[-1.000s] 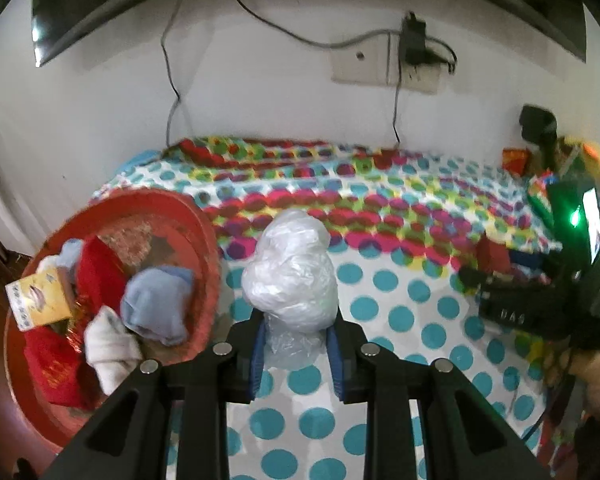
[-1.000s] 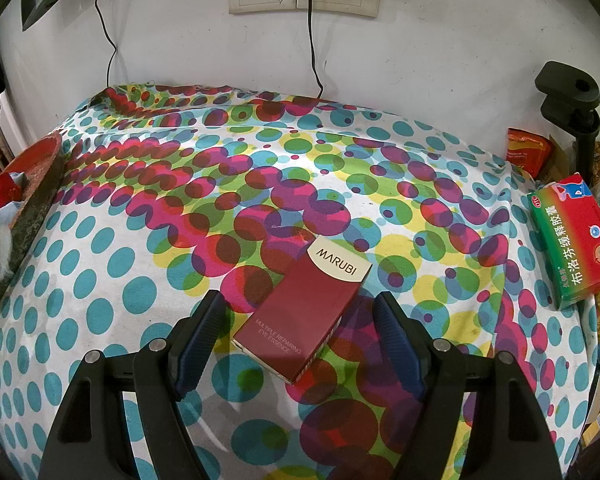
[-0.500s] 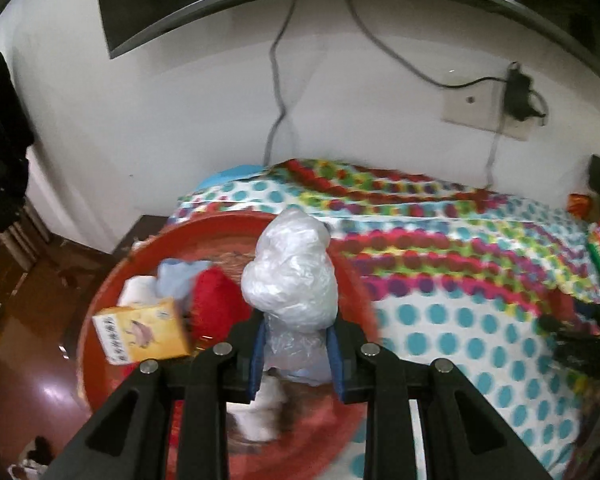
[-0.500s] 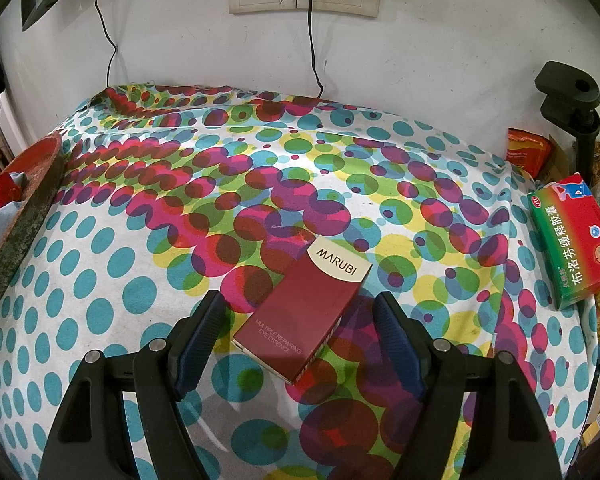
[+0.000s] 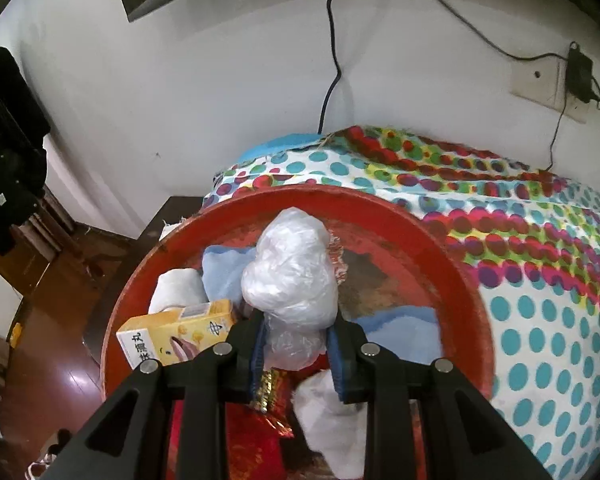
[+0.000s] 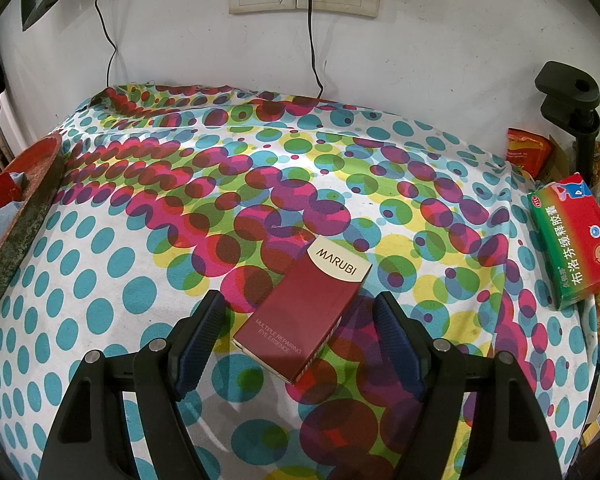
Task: Organize objects
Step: 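Carry the plastic bag over the red tray with the left tool, then lower the plastic bag onto the tray and open the left tool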
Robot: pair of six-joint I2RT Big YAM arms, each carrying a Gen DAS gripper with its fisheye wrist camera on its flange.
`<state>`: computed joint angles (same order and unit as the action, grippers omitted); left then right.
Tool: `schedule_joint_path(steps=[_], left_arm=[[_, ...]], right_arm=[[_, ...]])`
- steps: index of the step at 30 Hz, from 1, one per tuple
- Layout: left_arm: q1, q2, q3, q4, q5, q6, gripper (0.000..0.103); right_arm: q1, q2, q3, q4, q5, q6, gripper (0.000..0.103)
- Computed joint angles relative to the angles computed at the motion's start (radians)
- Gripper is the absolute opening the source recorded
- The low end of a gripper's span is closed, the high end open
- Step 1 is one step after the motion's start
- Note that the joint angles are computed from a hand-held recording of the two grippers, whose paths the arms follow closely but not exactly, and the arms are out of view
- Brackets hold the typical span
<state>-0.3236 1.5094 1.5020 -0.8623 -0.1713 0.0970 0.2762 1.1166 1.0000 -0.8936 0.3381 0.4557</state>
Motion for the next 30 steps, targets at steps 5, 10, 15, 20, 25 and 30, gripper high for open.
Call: schedule_joint_path(steps=[5,10,15,20,25,30], left_arm=[[0.012,0.029,0.019,0.0,-0.017,0.006,0.027],[0.018,0.06,0.041,-0.013,-0.021,0.018,0.029],[0.022,0.08,0.063,-0.026,-0.018,0.018,0.031],[0.027,0.101,0.092,-0.065,-0.022,-0.01,0.042],[0.031,0.098,0.094,-0.072,-0.025,-0.01,0.051],[0.05,0.101,0.119,-0.124,0.028,-0.05,0.051]], right_arm=[[0.0,0.0,0.0,0.0,0.0,0.0,0.074],[0.0,0.0,0.0,0.001,-0.001,-0.001,0.074],[0.0,-0.001,-0.001,0.001,-0.001,-0.002,0.074],[-0.001,-0.001,-0.001,0.002,-0.002,-0.003,0.074],[-0.002,0.002,0.0,0.001,-0.002,-0.002,0.076],[-0.005,0.002,0.0,0.003,-0.006,-0.008,0.077]])
